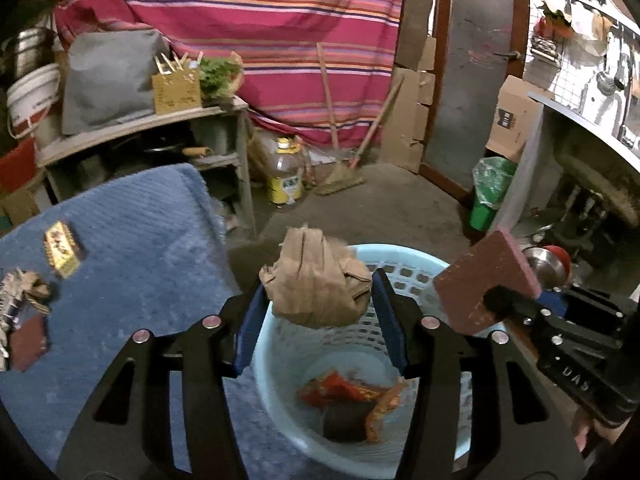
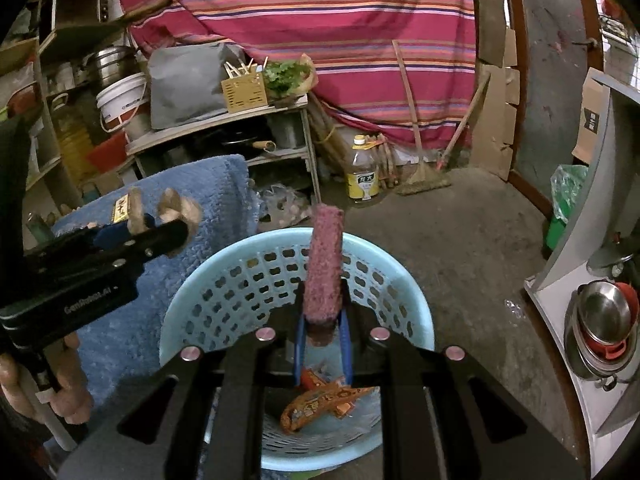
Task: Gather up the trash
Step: 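Carry both items over the basket while opening the left tool to drop the paper bag, then open the right tool to drop the brown pad into the basket, then move back to the table and grasp the white face mask with the left tool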
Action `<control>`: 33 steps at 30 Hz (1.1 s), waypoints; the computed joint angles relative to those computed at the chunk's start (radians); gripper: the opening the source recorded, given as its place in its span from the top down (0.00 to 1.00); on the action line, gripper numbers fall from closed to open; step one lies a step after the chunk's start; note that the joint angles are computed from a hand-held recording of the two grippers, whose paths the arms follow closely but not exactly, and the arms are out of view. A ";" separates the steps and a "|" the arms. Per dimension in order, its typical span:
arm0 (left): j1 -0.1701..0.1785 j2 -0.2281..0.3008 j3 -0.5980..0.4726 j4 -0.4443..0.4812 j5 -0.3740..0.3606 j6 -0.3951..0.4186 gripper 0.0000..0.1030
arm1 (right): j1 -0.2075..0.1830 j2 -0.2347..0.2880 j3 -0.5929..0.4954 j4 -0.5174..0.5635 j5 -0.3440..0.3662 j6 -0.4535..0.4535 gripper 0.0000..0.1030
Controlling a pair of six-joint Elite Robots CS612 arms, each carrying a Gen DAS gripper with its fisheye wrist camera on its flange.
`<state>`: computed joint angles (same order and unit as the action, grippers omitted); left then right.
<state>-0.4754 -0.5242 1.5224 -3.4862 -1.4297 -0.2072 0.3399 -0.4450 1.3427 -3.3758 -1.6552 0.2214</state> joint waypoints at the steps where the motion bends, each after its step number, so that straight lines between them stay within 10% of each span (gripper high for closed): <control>1: -0.001 0.000 -0.001 0.001 0.001 -0.001 0.47 | -0.001 -0.001 0.003 -0.003 0.000 0.002 0.86; 19: 0.030 -0.052 0.099 -0.098 0.180 -0.011 0.11 | 0.023 0.039 -0.065 0.050 -0.028 0.024 0.83; 23: 0.049 -0.064 0.128 -0.119 0.207 -0.018 0.10 | 0.024 0.057 -0.103 0.103 -0.032 0.047 0.42; 33: 0.105 -0.107 0.219 -0.185 0.277 -0.044 0.06 | 0.066 0.070 -0.149 0.127 -0.117 0.034 0.29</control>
